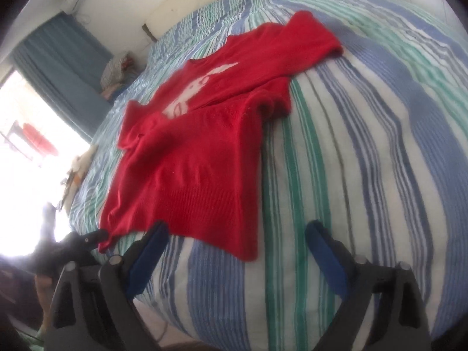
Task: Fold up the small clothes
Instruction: 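Grasp the sweater hem with the left gripper while the right gripper grasps the hem too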
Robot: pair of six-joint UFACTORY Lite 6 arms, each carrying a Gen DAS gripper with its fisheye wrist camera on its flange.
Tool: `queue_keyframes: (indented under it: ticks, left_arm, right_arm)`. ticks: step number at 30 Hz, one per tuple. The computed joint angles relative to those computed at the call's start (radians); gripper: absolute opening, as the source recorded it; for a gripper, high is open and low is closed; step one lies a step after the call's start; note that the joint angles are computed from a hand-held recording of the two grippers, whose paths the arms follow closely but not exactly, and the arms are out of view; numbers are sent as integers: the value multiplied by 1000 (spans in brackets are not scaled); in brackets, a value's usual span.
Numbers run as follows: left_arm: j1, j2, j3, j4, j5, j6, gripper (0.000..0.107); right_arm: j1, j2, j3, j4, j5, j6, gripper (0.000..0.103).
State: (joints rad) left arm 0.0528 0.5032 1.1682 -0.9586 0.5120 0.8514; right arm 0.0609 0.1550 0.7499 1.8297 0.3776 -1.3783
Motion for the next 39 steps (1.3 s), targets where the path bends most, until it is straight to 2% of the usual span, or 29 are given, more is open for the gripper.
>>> queue_keyframes:
  ticks: [2, 4, 6, 10, 14, 15, 17, 18, 19, 20, 22, 24, 26, 29, 32, 35, 39]
  left_arm:
    - [27, -22, -15, -62, 38, 41, 98]
    - [36, -42, -27, -87, 46, 72, 89]
    - [32, -45, -22, -66, 45, 60, 82]
    - [35, -52, -13, -56, 108, 89, 65]
    - [-6, -45, -17, -26, 83, 89, 64]
    - [-17, -22, -3, -24, 79, 79, 61]
    - [-37, 25, 30, -29, 79, 59, 38]
    - [-49, 41, 49, -14, 76, 36, 20]
    - [-61, 50, 65, 4, 73, 15, 6]
    - [-66, 50, 74, 28, 70, -11, 5]
    - [-41, 27, 75, 41, 101, -6, 3]
    - [5, -30, 53, 81, 136, 9, 2]
    - [53, -70, 50, 138, 183, 14, 2]
    - [106, -89, 55, 222, 237, 3, 2]
    - [97, -73, 40, 323, 193, -50, 2]
    - [69, -49, 12, 380, 120, -93, 2]
    - [36, -58, -33, 446, 32, -146, 2]
  right_arm:
    - [-8, 42, 24, 48, 61, -51, 79]
    - [-3, 52, 44, 26, 67, -42, 73]
    - [-7, 43, 49, -6, 71, -20, 72]
    - [-3, 13, 46, -66, 55, 30, 72]
    - [-30, -9, 34, -111, 101, 50, 72]
    - [-37, -8, 30, -106, 117, 38, 72]
    - [-34, 19, 44, -102, 121, 28, 72]
    - [-33, 46, 60, -103, 122, 26, 69]
    - [-35, 79, 77, -96, 132, 12, 61]
    - [-38, 109, 95, -93, 136, 3, 53]
    - [-39, 132, 115, -99, 106, 18, 5]
    - [-65, 81, 99, -173, 95, 94, 4]
    - [-95, -12, 80, -347, 122, 240, 4]
    - [-125, -135, 70, -607, 223, 505, 4]
    - [-86, -165, 61, -768, 244, 687, 4]
    - [-32, -58, 59, -798, 195, 745, 4]
    - [-27, 28, 34, -703, 141, 695, 4]
